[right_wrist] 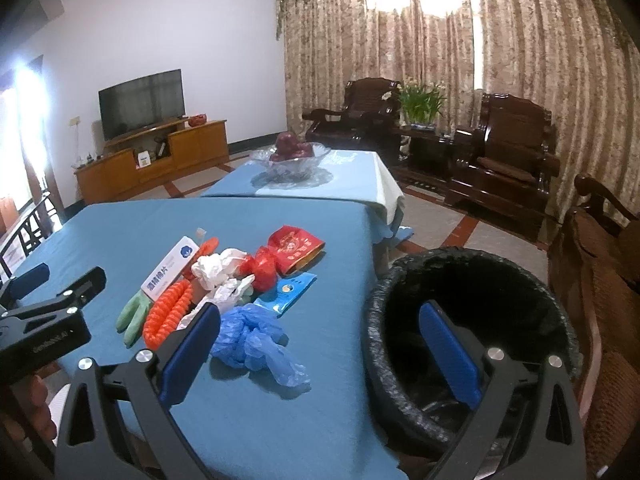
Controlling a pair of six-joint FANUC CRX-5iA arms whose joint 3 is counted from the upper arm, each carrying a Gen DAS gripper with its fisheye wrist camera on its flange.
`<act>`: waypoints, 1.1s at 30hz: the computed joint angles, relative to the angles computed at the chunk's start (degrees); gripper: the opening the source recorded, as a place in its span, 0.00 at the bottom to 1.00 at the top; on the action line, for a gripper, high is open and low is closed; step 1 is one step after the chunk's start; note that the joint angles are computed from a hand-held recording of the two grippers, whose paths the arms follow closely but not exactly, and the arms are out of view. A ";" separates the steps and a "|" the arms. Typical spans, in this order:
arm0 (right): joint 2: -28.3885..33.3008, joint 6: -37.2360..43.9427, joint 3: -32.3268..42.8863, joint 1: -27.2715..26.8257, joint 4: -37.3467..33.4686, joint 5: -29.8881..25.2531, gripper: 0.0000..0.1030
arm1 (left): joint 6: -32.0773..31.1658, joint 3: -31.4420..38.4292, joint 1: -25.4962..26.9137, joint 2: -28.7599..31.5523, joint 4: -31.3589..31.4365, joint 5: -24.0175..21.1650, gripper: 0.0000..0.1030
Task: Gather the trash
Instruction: 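Move both tools toward the pile, right tool closing on the blue plastic bag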
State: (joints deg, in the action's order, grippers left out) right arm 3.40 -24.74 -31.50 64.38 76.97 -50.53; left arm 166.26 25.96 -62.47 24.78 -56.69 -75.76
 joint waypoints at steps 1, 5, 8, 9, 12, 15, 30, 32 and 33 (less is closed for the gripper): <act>0.36 0.20 0.30 -0.28 -0.12 0.60 0.94 | -0.13 -0.37 0.59 -0.08 0.50 0.45 0.95; 1.69 1.22 1.23 -1.38 -0.12 2.82 0.94 | -0.60 -1.56 2.05 -0.14 1.80 1.41 0.95; 3.04 2.63 2.27 -2.09 -0.55 4.45 0.94 | -0.81 -2.43 3.22 -0.13 2.70 2.08 0.95; 3.40 2.78 2.47 -2.40 -0.49 5.17 0.93 | -0.86 -2.58 3.62 -0.07 2.99 2.31 0.95; 4.70 3.35 3.27 -2.88 -0.65 6.58 0.90 | -0.88 -3.54 4.79 -0.04 4.03 2.88 0.95; 5.97 4.46 4.09 -3.34 -1.59 8.14 0.87 | -1.44 -4.11 5.40 0.11 4.35 3.24 0.95; 11.69 8.71 7.54 -5.39 -3.33 15.47 0.71 | -3.70 -6.90 8.75 0.75 8.88 5.54 0.81; 12.43 9.24 7.87 -6.05 -3.59 17.59 0.68 | -3.67 -7.17 9.01 0.73 9.08 5.54 0.81; 13.00 9.51 8.17 -6.29 -3.57 18.24 0.68 | -3.72 -7.20 9.14 0.74 9.16 5.53 0.81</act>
